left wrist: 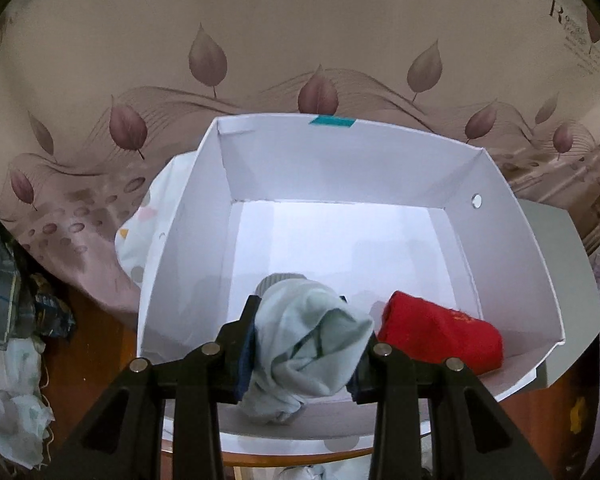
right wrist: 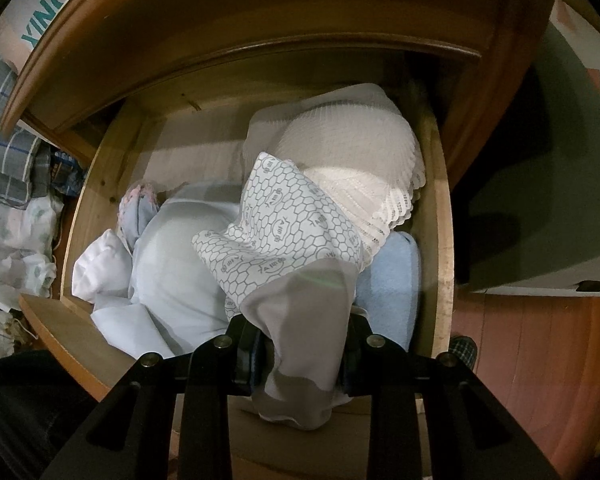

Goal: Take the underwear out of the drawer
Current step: 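Lift the white cloth into the shoe box and open the left gripper, then lift the hexagon-print underwear into the box with the right gripper while the left gripper returns to the drawer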

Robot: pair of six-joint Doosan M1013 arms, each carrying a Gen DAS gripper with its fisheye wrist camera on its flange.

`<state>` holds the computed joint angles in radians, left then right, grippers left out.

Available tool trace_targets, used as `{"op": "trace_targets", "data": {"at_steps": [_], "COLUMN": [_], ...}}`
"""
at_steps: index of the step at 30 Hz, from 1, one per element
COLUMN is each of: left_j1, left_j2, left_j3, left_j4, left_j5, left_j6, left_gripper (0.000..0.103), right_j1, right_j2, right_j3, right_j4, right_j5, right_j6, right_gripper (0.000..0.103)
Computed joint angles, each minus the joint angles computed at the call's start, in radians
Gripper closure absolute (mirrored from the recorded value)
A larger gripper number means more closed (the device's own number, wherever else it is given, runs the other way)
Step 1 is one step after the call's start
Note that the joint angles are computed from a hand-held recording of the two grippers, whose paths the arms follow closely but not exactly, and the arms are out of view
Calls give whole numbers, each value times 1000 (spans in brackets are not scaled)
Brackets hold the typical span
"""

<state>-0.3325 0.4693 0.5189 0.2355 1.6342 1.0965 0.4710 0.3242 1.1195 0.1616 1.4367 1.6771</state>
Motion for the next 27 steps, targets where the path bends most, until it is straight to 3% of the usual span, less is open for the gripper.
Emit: {"op": "trace_targets", "data": {"at_steps": [7,13,19,27], "left_j1": [9,13,12,-19], "left_j2": [-2,12,-21,-73], "left_j3": [7,-26,0,43], "left_j4": [-8,-13,-29,50], "left_j5": [6,51,-19,-63], "left_j6": [-43,-50,-48,-55], "left_gripper": [64,51,42,40], "right_j1": [0,1,1,2], "right_j2": [2,3,3,2], "right_j3": [-2,-3,-4,-2], "right_j4": [0,-4,-3,-6], "right_j5": [0,1,2,0], "right_j6": [-2,-5,-5,-9], "right_gripper": [77,77,77,77]}}
